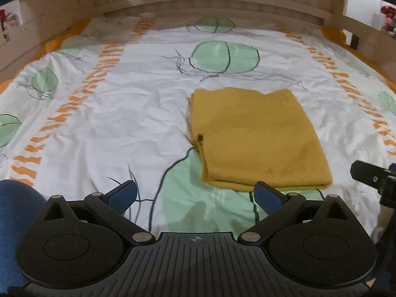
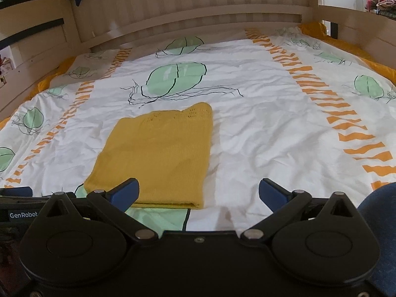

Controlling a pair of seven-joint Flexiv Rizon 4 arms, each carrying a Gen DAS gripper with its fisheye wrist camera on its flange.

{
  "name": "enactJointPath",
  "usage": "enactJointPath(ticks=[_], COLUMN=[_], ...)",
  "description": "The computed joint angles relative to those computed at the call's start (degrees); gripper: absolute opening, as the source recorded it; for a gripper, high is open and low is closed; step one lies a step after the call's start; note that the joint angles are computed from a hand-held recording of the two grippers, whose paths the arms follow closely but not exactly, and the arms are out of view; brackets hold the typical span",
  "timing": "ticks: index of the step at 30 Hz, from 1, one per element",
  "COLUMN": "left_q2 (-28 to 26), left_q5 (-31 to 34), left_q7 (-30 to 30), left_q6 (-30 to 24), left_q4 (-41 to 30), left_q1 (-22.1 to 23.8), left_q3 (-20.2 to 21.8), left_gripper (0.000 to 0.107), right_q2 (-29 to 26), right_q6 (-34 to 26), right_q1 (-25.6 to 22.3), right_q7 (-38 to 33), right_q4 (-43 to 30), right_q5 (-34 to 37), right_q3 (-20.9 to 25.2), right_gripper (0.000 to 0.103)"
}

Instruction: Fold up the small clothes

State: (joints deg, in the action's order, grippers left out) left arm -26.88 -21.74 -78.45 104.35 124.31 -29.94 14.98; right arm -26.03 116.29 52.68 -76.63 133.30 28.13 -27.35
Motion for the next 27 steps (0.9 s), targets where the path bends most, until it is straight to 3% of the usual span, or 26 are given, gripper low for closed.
enactJointPath(ticks=[7, 11, 18, 24, 27], left_q2=[-0.54, -0.94, 1.26, 1.70, 1.81], left_q5=[-3.46, -1.94, 3.28, 7.20, 9.07], left_q7=[-0.52, -1.16, -3.74, -6.56, -7.92], left_q6=[-2.40, -4.32, -6.14, -7.67, -8.36], left_q4=[-1.03, -1.96, -1.93, -2.86, -3.33], left_q1=[-9.46, -11.67, -4.08, -1.32, 0.30], left_q3=[9.29, 11.99, 5.20, 3.38, 2.21], left_gripper=[0.102, 0.102, 0.102, 0.102, 0.102], right_q2=[1.02, 1.14, 1.17, -0.44, -0.46], right_q6=[-1.62, -2.80, -3.83, -5.54, -5.79], right_q1=[1.36, 3.80, 7.82, 12.39, 12.27], right_q7=[0.47, 0.98, 3.09, 4.93, 6.29], right_q4=[0.43, 0.77, 1.46, 1.63, 1.83], right_q5=[-0.67, -0.86, -2.88, -4.34, -6.17], right_q3=[-1.62, -4.33, -9.58, -15.49, -15.79], right_gripper=[0.102, 0.102, 0.102, 0.102, 0.102])
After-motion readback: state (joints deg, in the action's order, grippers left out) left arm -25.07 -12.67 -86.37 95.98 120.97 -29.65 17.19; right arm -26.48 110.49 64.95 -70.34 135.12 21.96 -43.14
